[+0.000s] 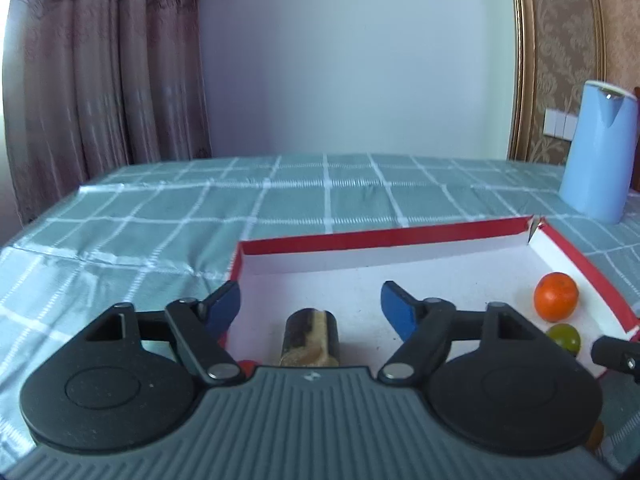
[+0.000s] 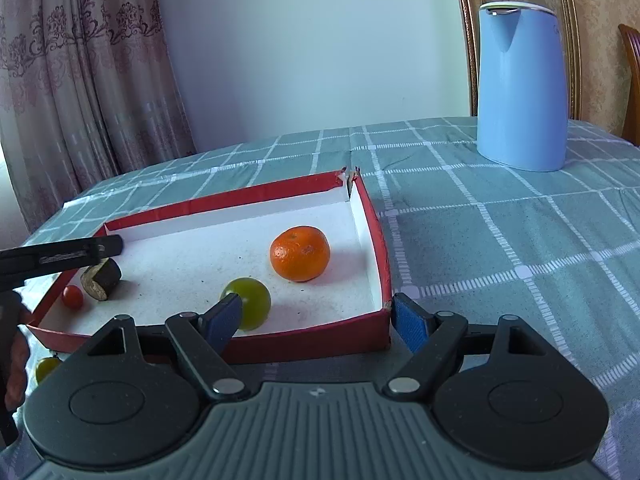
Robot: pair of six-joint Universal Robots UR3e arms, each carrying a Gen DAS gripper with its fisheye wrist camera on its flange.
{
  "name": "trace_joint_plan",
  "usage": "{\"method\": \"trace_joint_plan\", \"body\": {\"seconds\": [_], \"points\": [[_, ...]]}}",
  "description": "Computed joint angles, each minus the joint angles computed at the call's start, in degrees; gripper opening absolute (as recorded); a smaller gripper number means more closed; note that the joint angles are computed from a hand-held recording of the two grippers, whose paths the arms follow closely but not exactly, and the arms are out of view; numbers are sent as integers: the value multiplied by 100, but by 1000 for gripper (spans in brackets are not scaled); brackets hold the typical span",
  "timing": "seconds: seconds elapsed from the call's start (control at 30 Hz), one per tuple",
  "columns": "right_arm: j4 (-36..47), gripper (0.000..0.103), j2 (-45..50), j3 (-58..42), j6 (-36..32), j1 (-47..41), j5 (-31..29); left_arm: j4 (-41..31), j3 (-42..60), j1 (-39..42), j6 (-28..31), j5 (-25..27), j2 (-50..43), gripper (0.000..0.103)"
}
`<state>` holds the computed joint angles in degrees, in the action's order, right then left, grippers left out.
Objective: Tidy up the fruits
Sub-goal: 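Lower the wooden log into the tray and open the left gripper, then grasp the dark-green tomato with the left gripper while the right gripper grasps a small brown fruit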
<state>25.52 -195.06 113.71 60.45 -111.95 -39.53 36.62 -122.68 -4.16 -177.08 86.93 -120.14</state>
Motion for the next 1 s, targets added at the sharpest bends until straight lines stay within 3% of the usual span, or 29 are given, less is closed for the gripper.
{"method": "trace_joint_plan", "body": {"seconds": [0.37, 0.63, 0.77, 1.0], "points": [[3, 81, -57, -11, 26, 18, 20, 1297, -2610, 1242, 546, -1536, 1056, 86], [-52, 81, -75, 1, 71, 59, 46, 1637, -3235, 1333, 930, -1645, 1030, 85], [-194, 81, -86, 115, 174, 150, 101, 1352, -3071, 1098, 992, -1433, 1013, 85], [-257, 81, -88, 142, 216, 198, 136, 1067, -2999, 1146, 959, -1532, 1065, 85]]}}
